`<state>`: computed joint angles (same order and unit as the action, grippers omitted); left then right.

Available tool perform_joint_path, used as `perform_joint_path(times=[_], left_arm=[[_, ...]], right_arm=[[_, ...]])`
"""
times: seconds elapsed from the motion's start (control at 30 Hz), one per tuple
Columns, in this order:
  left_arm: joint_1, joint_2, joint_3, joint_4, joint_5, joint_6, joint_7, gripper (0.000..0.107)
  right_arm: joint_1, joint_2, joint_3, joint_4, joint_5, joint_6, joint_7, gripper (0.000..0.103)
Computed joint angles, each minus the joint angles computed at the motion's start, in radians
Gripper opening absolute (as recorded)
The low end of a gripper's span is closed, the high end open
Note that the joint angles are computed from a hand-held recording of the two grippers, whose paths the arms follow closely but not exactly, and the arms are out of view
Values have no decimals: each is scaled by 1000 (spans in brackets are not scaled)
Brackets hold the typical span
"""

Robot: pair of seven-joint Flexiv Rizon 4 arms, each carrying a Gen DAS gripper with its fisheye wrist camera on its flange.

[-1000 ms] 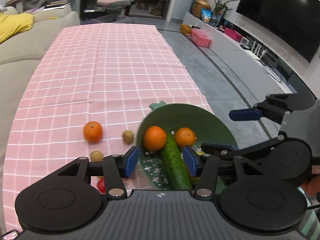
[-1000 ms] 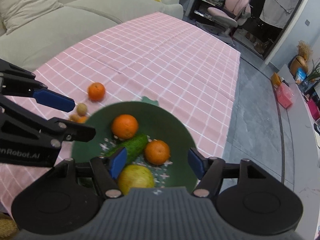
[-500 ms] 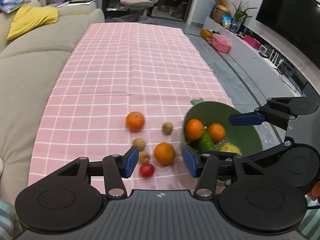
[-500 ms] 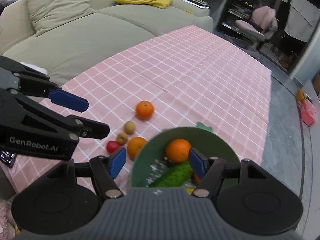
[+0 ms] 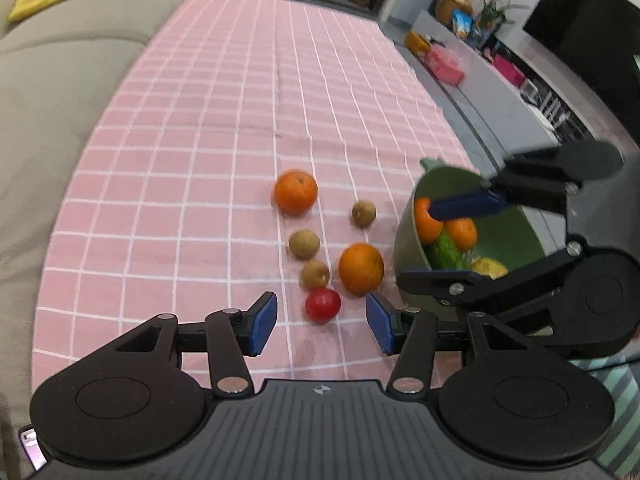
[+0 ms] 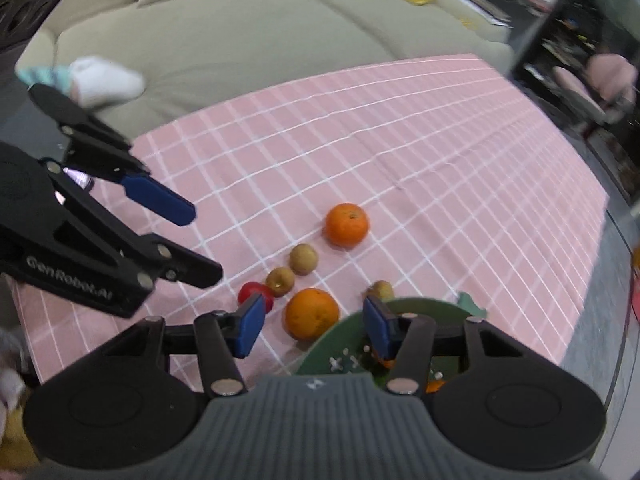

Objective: Organize fruits
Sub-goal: 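Grasp the red tomato with the left tool while the right tool grasps an orange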

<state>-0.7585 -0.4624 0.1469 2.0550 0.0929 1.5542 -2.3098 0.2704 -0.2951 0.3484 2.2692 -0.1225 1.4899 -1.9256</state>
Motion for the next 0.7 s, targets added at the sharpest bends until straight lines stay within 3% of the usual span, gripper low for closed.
perform_joint_path(times=[0.17,0.4,0.53,0.7], left_arm=[[128,-32,-143,29,-54,41,102,58],[185,-78,-219,37,-142,79,192,58],[253,-108,-303,51,-186,134,241,58],[273,-133,-331,49,-221,164,281,56]], right_arm=[[-5,-52,10,-65,-46,-105,-116,50],[7,-112,5,-160,-28,-239,-255,50],[29,-135,-14,-192,-40,-300,-313,50],[53,-171,-35,-255,-46,-403,-357,50]])
